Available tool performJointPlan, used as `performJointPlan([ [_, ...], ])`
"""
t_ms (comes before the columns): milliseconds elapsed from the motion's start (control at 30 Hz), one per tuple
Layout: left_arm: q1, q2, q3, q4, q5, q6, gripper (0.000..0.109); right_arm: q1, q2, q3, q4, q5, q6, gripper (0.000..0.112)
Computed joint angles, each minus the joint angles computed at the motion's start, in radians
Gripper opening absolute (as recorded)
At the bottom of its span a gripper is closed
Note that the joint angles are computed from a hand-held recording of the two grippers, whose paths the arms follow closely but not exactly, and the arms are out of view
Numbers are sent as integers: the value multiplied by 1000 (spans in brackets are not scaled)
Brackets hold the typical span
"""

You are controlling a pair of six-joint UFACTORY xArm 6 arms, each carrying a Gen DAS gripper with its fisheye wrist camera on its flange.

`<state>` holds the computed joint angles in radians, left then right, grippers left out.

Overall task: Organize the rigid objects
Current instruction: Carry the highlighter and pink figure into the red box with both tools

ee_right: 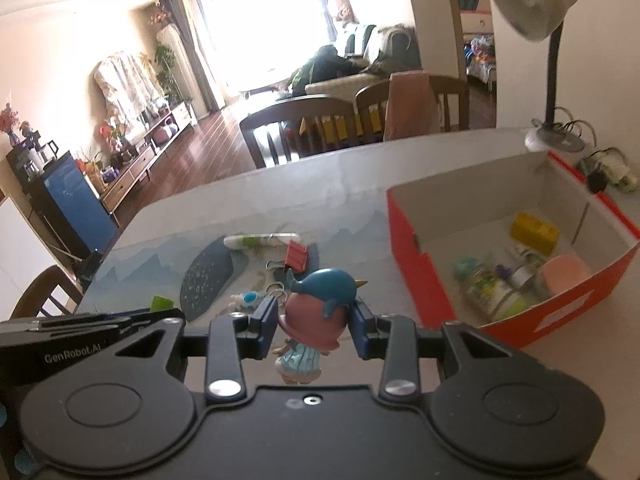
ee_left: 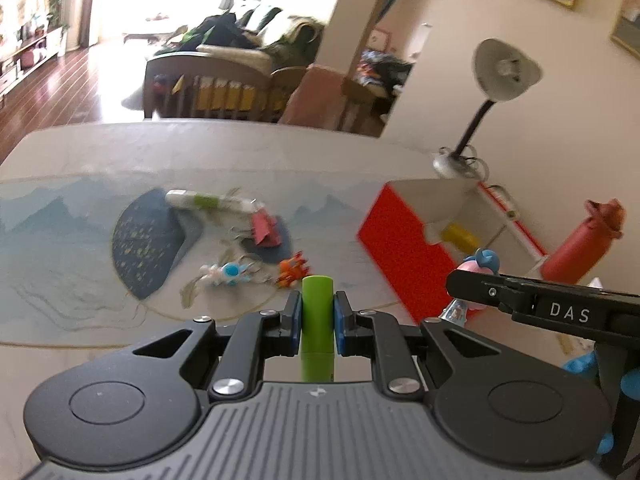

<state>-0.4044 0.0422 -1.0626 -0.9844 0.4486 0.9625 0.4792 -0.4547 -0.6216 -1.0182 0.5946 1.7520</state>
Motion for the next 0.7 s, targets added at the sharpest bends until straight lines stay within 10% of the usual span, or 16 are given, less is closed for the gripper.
performJointPlan([
  [367,-40,-45,-21,-33,62,55,16,7,-146,54,63,102,-80,37],
  [700,-158,56,-120,60,29,-78,16,-205,-355,231,199,3,-309,37],
])
